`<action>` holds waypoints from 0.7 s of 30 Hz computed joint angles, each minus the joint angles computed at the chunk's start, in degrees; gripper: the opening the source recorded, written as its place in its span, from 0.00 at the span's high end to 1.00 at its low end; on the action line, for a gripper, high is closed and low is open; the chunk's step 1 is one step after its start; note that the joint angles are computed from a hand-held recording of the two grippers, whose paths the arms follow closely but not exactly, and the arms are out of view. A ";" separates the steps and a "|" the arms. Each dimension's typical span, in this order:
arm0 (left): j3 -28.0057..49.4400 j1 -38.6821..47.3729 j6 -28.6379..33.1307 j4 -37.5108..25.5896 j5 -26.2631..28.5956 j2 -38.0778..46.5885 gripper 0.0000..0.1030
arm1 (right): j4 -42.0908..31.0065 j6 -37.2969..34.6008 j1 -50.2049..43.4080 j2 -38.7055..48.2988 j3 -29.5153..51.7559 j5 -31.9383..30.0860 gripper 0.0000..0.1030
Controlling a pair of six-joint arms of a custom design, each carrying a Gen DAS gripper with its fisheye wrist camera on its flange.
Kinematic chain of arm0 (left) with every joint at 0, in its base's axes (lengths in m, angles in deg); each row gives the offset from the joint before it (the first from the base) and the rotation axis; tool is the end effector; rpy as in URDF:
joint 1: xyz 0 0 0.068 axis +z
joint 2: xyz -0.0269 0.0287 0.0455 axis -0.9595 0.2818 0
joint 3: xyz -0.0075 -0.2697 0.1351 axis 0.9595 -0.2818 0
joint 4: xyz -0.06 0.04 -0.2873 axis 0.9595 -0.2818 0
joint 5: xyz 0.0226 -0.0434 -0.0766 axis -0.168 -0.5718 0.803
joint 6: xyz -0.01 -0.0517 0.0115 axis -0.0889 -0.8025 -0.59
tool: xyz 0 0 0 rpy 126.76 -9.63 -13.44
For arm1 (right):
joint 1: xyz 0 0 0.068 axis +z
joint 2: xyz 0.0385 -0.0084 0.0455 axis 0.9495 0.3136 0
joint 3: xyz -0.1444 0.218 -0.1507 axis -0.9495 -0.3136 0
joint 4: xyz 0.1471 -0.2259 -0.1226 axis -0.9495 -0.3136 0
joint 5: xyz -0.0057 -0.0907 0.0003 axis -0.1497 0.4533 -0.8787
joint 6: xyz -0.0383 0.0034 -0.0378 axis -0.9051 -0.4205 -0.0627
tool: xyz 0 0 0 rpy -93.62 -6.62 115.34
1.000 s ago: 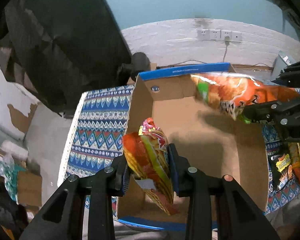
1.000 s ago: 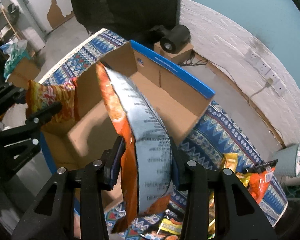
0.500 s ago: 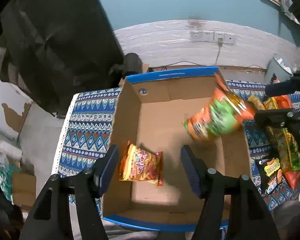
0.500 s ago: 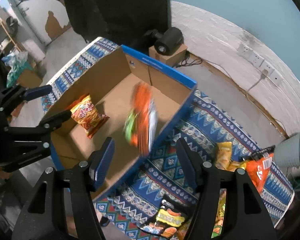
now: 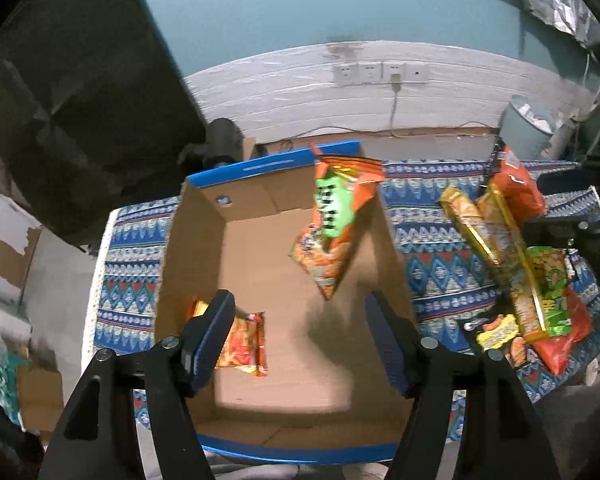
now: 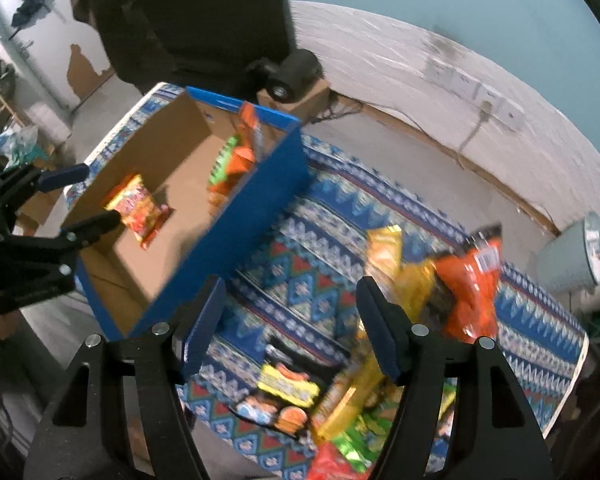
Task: Organize snacks
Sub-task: 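Move both open grippers back over the snack pile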
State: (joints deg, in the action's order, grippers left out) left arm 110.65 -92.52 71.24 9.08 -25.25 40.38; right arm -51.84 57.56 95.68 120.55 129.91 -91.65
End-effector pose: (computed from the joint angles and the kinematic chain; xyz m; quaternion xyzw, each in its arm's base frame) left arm 0.2245 -0.0657 0.2116 0.0180 0.9640 0.0793 0.2531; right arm 0.3003 0.1398 0.2256 -0.3060 0.9344 0.0975 0.1544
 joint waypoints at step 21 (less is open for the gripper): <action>8.68 -17.77 -8.91 -0.34 -0.30 15.16 0.33 | -0.53 -9.84 -19.70 -6.56 -11.18 -0.41 0.33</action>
